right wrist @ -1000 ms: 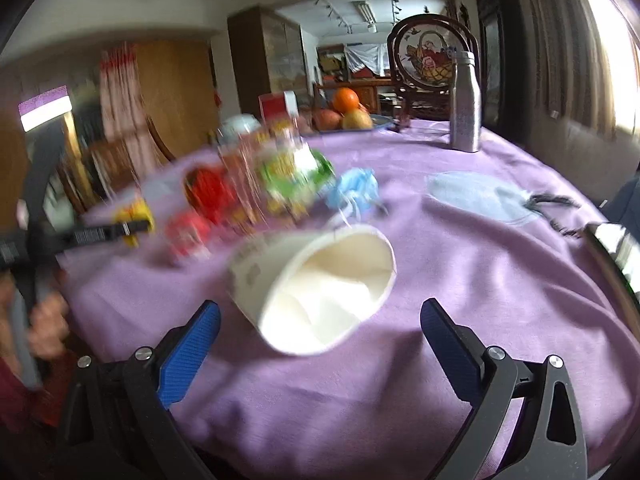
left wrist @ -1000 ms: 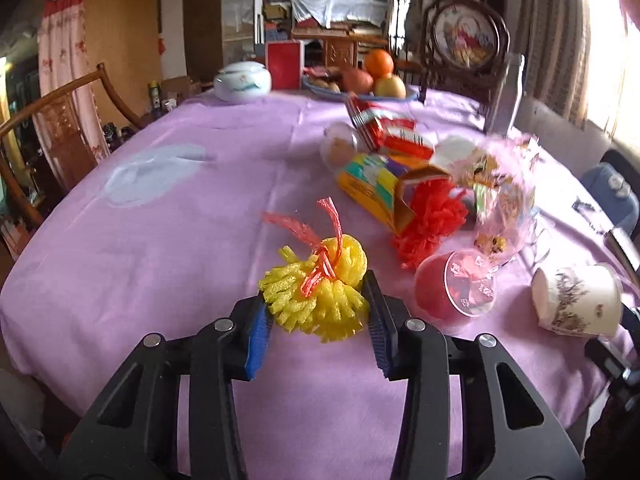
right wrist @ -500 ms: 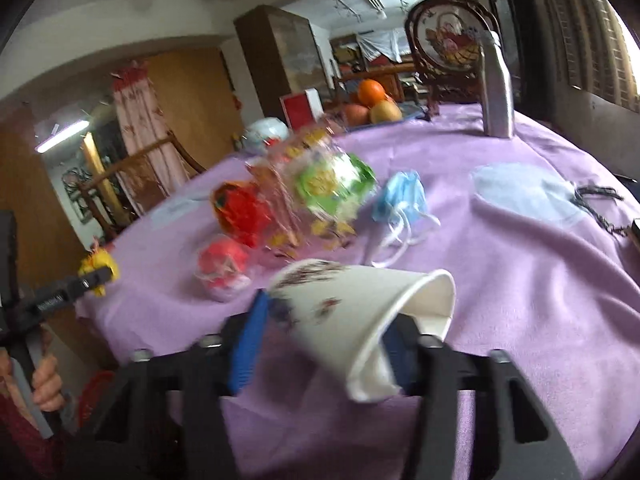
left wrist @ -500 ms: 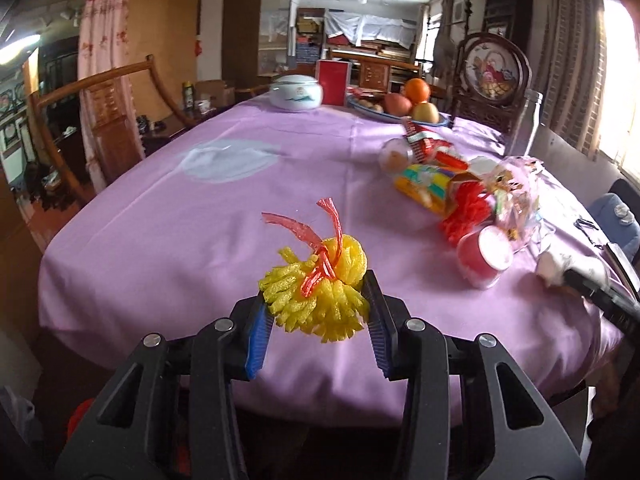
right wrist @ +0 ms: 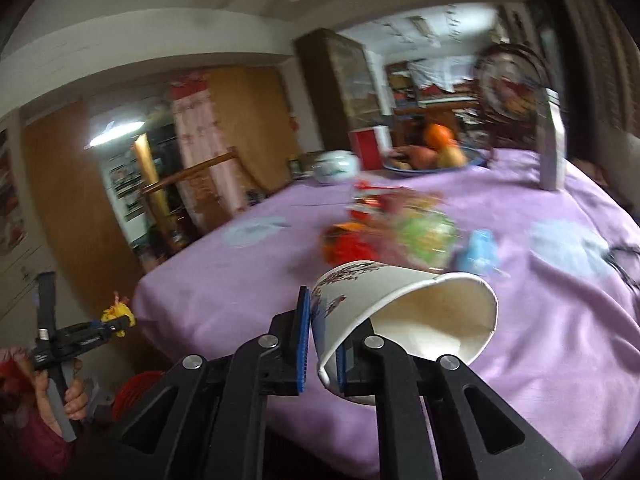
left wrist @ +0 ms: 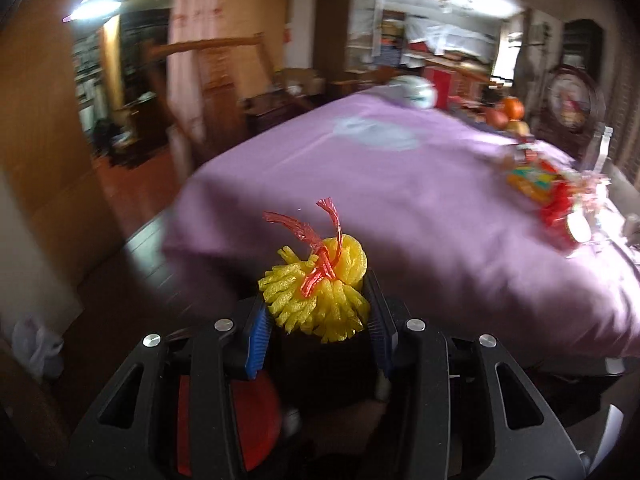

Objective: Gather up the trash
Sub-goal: 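Drop the pompom into the red wastebasket with the left gripper while the right drops the paper cup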

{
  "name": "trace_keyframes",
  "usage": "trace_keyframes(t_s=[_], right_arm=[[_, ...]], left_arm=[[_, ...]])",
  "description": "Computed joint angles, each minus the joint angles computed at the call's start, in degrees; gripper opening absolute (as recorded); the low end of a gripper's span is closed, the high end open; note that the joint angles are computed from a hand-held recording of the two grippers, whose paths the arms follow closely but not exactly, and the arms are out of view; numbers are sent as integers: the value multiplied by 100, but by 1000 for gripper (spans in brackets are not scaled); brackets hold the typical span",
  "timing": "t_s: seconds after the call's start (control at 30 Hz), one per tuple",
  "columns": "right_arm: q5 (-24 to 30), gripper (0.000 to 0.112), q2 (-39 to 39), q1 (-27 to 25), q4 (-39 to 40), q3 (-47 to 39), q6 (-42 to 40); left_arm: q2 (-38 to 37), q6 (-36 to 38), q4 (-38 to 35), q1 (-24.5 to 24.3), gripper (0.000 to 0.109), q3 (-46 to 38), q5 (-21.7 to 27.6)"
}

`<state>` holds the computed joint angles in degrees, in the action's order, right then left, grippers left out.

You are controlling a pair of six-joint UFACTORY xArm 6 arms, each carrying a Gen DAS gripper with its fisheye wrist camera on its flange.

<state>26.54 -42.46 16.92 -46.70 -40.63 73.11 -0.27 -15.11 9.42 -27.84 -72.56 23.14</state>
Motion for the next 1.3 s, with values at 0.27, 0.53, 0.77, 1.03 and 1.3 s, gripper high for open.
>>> trace_keyframes(t_s=[0.27, 0.53, 0.77, 1.03, 1.3], right_arm=[[-333, 12, 1377, 751, 460, -1138, -612], [-751, 12, 3399, 1456, 3007, -2785, -3219], [391, 22, 5955, 2030, 6573, -5695, -6755], [2761, 78, 7904, 2111, 6554, -8620, -6452], [990, 97, 5841, 2235, 2798, -5846, -4125]], left_arm=[[-78, -339, 130, 826, 77, 794, 564], [-261, -1077, 803, 1250, 95, 1244, 349], [-391, -1893, 1365, 1973, 96, 1372, 465], [-556, -2325, 2018, 2162, 96, 1456, 602], [-790, -2623, 2607, 1900, 96, 1545, 397]])
